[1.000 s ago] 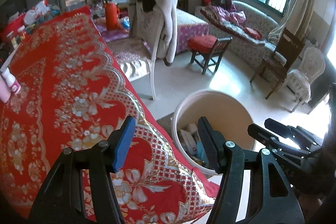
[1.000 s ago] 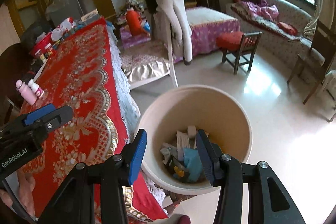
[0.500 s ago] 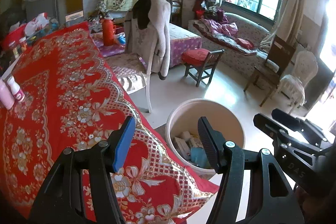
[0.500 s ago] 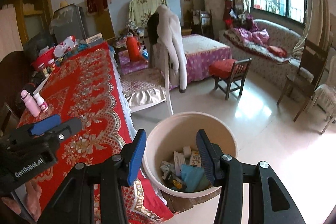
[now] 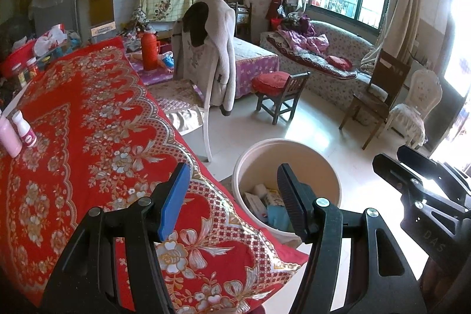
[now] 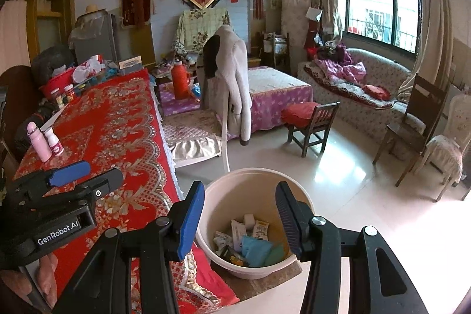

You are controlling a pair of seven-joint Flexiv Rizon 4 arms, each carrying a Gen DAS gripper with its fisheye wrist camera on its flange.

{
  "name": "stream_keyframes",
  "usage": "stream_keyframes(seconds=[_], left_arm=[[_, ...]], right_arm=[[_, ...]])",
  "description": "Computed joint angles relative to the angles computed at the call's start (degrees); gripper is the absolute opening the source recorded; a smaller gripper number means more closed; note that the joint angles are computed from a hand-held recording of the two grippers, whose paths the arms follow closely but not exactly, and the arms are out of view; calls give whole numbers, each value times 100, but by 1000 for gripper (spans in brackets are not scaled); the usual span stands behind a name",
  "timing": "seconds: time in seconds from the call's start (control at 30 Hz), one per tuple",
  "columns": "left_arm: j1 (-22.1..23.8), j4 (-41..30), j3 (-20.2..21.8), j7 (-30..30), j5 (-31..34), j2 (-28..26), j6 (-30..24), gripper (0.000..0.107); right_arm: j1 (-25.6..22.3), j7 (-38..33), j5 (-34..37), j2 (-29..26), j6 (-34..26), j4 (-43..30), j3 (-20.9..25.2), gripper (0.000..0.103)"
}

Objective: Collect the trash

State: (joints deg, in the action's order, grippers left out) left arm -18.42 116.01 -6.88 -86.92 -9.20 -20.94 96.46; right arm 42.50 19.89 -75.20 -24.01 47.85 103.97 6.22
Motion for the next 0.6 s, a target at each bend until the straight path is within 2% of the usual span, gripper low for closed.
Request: stream_keyframes(seconds=[0.37,0.47,0.6], left_arm=[[70,90,-115,42,20,76,29,60],[107,115,-183,69,15,96,40,60],[163,145,-267,97,1,103,56,60]], right_arm=[[21,271,-103,112,-180,137,58,50],[11,282,-88,142,-230,176,86,61],[10,281,-111,176,-307,204,114,62]])
